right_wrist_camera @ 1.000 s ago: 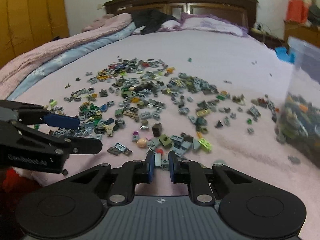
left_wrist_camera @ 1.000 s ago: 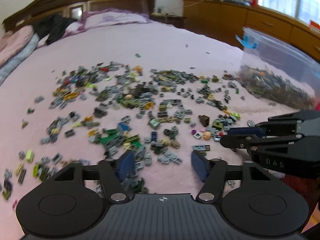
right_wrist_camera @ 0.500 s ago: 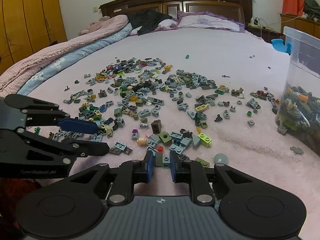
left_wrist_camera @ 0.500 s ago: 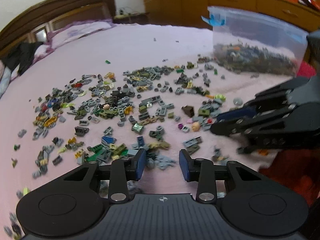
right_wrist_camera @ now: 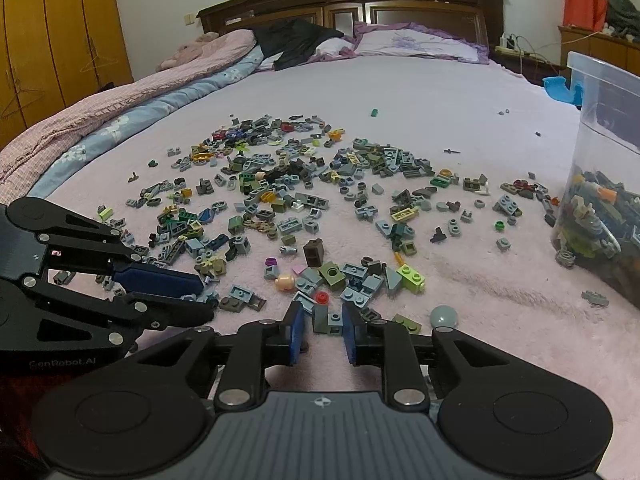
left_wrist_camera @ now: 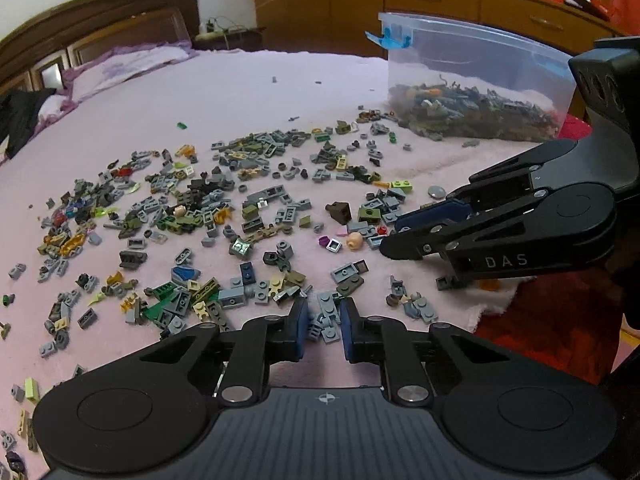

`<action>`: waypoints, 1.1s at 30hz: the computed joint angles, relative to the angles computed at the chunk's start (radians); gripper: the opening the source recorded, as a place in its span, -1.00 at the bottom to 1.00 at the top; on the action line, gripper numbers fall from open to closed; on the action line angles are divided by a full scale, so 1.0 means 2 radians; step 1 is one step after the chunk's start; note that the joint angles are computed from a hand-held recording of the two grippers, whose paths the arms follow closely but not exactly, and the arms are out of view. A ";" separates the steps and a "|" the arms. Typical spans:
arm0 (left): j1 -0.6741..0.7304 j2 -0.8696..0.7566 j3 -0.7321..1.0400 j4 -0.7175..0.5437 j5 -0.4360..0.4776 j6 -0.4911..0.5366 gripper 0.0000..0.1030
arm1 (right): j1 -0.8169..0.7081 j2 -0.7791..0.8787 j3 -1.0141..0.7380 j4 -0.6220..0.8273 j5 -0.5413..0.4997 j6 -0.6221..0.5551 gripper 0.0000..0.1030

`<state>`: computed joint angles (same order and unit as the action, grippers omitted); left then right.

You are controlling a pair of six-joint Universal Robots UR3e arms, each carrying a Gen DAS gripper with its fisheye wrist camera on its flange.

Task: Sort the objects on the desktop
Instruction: 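Close the left tool on a grey brick in the pile, then carry the held grey brick with the left tool to the clear box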

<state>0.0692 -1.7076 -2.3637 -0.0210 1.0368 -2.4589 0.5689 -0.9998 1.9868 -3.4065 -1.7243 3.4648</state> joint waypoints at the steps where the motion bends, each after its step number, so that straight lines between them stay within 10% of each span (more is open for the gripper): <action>1: 0.003 0.002 -0.006 0.009 -0.004 -0.005 -0.65 | 0.004 0.001 -0.004 0.004 -0.004 0.003 -0.55; 15: 0.015 0.004 -0.019 0.057 0.005 -0.067 -0.67 | -0.005 0.009 -0.015 -0.034 0.001 -0.036 -0.31; 20: 0.008 -0.005 -0.021 0.072 0.034 -0.094 -0.40 | -0.021 0.035 -0.065 -0.014 0.013 -0.055 -0.31; 33: 0.022 -0.007 -0.037 0.090 0.005 -0.096 -0.69 | -0.028 0.058 -0.093 0.008 0.023 -0.046 -0.80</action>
